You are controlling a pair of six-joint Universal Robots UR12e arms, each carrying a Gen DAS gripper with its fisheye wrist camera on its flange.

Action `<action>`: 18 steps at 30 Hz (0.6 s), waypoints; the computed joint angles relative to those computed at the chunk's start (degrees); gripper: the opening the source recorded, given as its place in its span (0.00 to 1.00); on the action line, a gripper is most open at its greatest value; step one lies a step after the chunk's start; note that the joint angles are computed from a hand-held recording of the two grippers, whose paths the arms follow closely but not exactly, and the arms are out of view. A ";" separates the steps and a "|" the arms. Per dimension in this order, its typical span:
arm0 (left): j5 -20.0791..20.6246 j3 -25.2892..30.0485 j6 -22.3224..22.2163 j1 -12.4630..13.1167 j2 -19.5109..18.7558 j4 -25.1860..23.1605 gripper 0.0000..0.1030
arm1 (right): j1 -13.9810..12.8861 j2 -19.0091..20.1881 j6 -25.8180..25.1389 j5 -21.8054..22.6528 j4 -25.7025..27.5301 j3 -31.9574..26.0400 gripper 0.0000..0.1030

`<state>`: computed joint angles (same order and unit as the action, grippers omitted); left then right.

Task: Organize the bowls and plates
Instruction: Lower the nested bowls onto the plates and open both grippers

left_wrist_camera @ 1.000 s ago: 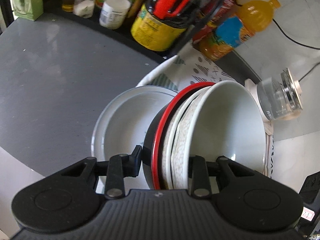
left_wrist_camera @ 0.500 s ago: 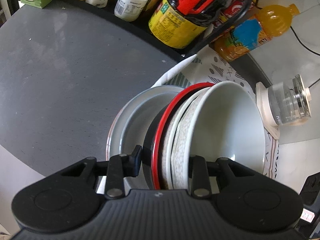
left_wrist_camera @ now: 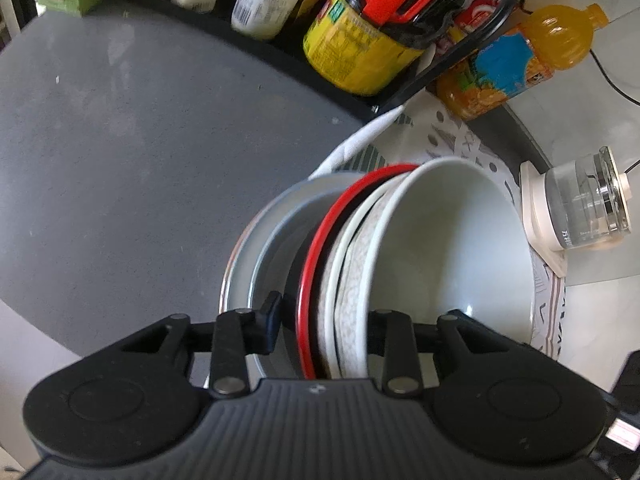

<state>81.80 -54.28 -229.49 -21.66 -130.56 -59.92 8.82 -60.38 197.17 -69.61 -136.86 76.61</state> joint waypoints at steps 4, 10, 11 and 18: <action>2.72 1.94 3.09 -0.48 -0.30 -1.13 0.41 | 0.21 -1.06 -1.35 -1.13 -4.75 1.20 0.51; 6.61 3.15 4.04 -1.35 -0.06 -0.93 0.61 | -0.13 -2.78 -1.52 -2.32 -7.48 2.89 0.61; 6.92 3.14 4.03 -1.45 0.05 -0.86 0.64 | -0.26 -3.24 -1.34 -2.52 -8.04 3.47 0.62; 9.67 2.74 6.00 -2.92 1.07 -0.33 0.72 | -1.01 -7.01 -0.58 -4.91 -12.94 8.45 0.78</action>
